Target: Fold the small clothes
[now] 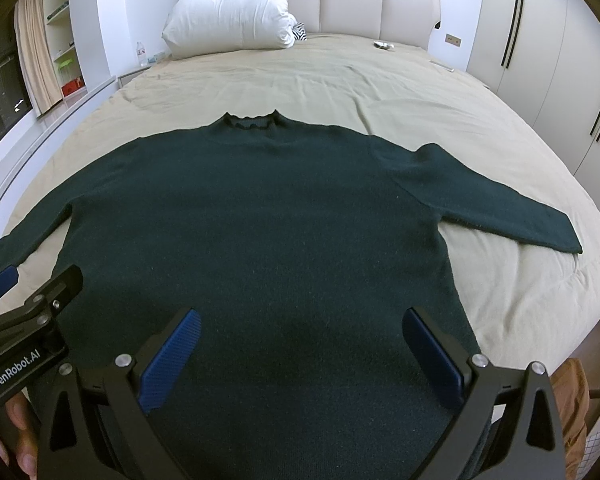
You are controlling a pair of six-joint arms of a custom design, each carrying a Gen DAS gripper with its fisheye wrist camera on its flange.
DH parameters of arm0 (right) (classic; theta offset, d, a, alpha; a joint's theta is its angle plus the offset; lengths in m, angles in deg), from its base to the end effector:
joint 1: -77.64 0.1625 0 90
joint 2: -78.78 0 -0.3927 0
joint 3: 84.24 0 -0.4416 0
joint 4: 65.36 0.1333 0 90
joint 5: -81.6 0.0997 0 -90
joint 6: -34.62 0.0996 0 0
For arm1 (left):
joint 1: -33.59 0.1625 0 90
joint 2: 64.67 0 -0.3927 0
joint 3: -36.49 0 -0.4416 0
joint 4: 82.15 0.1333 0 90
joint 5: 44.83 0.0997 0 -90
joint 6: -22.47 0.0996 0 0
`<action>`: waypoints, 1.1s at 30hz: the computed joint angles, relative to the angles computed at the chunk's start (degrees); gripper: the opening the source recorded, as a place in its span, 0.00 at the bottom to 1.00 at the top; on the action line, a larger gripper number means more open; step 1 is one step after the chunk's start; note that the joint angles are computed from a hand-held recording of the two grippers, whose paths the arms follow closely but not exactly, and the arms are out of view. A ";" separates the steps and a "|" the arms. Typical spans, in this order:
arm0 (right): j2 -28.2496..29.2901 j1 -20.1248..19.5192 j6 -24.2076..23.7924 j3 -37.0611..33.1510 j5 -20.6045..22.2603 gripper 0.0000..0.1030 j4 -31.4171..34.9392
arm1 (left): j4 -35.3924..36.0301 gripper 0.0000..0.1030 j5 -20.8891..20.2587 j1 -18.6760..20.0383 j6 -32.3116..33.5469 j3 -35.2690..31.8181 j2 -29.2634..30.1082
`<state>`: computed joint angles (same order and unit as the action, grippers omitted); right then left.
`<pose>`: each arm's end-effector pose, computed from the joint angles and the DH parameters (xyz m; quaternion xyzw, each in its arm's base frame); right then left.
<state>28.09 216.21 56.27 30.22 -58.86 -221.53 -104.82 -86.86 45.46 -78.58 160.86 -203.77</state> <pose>0.4469 -0.3191 0.0110 0.2018 -0.8816 0.2606 0.3377 -0.0923 -0.2312 0.4122 0.0138 0.8385 -0.3615 0.4074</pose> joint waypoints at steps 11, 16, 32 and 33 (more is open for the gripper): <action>0.04 -0.04 0.03 -0.01 -0.01 1.00 0.04 | -0.06 1.00 0.03 0.24 -0.16 -0.19 -0.07; 0.04 -0.08 -0.06 0.02 0.04 1.00 -0.07 | 0.30 1.00 -0.31 0.00 -0.84 -0.21 -0.15; 0.16 -0.05 0.22 0.13 0.18 1.00 -0.01 | 0.91 1.00 -0.37 -0.73 -1.87 -0.09 -1.04; 0.23 -0.01 0.31 0.12 0.20 1.00 0.02 | 0.83 1.00 -0.41 -0.61 -1.81 -0.07 -1.05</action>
<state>28.31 216.20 56.58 30.35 -58.65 -221.52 -103.98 -87.26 44.85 -80.39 160.78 -204.81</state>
